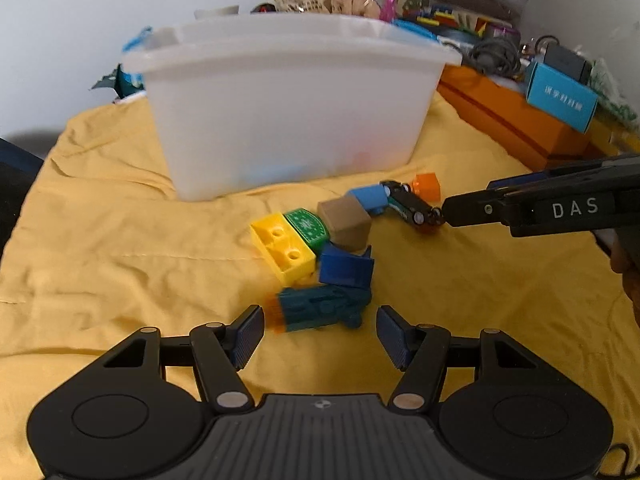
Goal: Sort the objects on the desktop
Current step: 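Grasp the teal figure with the left tool while the right tool grasps another black car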
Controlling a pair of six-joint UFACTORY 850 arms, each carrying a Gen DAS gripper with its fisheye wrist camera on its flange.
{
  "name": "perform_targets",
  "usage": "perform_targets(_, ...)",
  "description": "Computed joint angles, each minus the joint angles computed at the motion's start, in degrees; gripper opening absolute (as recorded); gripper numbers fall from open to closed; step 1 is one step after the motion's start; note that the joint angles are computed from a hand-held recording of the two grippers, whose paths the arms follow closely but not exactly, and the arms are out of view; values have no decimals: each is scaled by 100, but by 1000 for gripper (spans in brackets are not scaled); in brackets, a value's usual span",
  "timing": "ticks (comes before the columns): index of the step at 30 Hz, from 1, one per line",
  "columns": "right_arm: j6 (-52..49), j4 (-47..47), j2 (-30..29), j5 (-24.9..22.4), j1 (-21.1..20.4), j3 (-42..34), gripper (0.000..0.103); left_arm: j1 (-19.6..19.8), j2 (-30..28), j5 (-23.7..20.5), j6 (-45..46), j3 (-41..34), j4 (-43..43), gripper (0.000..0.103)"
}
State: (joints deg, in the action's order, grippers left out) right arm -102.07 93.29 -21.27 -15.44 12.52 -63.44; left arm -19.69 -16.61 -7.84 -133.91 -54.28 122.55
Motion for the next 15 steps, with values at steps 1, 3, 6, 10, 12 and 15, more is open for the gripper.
perform_targets(1,-30,-5,-24,18,11,-21,62,-8,-64,-25,110,-56,-167,66)
perform_targets(3,-403,242,-85,38,47,-52,62,-19,-169,-45,122,-137,-289,66)
perform_targets(6,-187,1,-259,148,116,-218,48,-3,-242,-57,-185,-163,49,65)
perform_targets(10,451,-509,-490,272,189,-460,44,-10,-253,-194,-581,-128,516,63)
perform_targets(12,1127,-1146,-622,316,211,-592,44,12,-256,-150,-647,-154,514,61)
perform_targets(15,1757,-1674,-758,363,227,-701,44,44,-257,-50,-697,-197,486,62)
